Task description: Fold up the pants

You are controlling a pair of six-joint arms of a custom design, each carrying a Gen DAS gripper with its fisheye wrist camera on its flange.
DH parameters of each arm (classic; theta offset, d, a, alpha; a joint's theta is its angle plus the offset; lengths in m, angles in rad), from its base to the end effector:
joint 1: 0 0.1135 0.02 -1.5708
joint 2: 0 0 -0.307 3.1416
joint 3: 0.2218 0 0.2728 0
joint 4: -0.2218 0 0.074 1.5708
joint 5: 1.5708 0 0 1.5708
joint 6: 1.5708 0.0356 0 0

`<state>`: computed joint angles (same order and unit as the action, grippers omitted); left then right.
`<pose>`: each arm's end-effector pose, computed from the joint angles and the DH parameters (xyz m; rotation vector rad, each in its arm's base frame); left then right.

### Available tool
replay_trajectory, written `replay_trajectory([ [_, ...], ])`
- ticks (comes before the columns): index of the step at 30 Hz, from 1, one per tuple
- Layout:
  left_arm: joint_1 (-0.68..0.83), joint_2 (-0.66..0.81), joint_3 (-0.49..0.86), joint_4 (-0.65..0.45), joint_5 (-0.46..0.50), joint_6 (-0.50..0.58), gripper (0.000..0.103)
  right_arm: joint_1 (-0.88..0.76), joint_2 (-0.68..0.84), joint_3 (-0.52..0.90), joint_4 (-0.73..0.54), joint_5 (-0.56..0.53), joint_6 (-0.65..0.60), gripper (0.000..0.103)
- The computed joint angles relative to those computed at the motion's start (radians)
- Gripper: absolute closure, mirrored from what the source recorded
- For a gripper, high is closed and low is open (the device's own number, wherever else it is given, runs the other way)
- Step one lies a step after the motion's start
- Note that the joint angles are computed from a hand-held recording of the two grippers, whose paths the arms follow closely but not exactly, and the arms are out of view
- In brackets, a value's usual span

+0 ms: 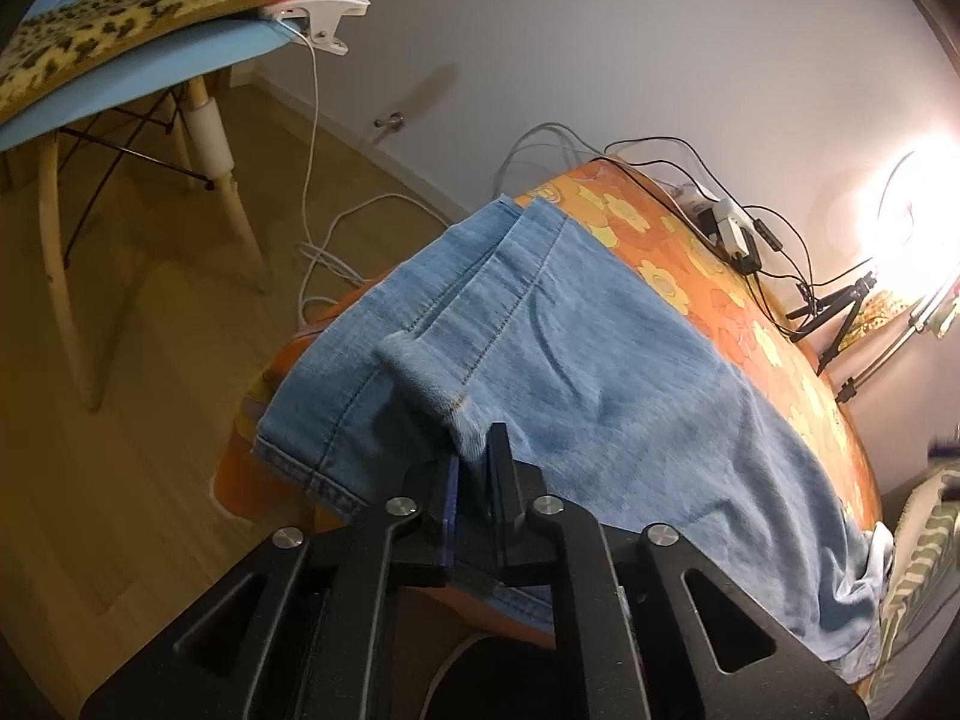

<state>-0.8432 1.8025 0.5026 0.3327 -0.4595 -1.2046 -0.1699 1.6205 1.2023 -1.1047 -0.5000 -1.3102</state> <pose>0.1978 -0.1983 0.0847 -0.6093 2.3531 -0.3498 0.3063 -0.0352 0.2618 -1.4883 2.2903 0.4709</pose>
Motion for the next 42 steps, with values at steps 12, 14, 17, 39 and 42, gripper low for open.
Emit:
replay_trajectory([
  [12, 0.011, 0.044, 0.032, -0.026, -0.013, -0.073, 0.089, 0.465, 0.484, 0.311, 0.515, 0.037, 0.627, 0.062],
  [14, 0.012, 0.041, 0.035, -0.035, -0.01, -0.07, 0.089, 0.509, 0.572, 0.389, 0.536, 0.043, 0.676, 0.062],
  [17, 0.016, 0.033, 0.037, -0.046, 0.0, -0.072, 0.089, 0.548, 0.686, 0.522, 0.499, 0.025, 0.72, 0.062],
  [39, -0.023, -0.024, -0.046, 0.057, -0.076, -0.113, 0.097, 0.565, 0.716, 0.587, 0.514, -0.082, 0.768, 0.099],
  [42, -0.034, -0.058, -0.066, 0.049, -0.106, -0.128, 0.097, 0.573, 0.679, 0.576, 0.536, -0.086, 0.785, 0.099],
])
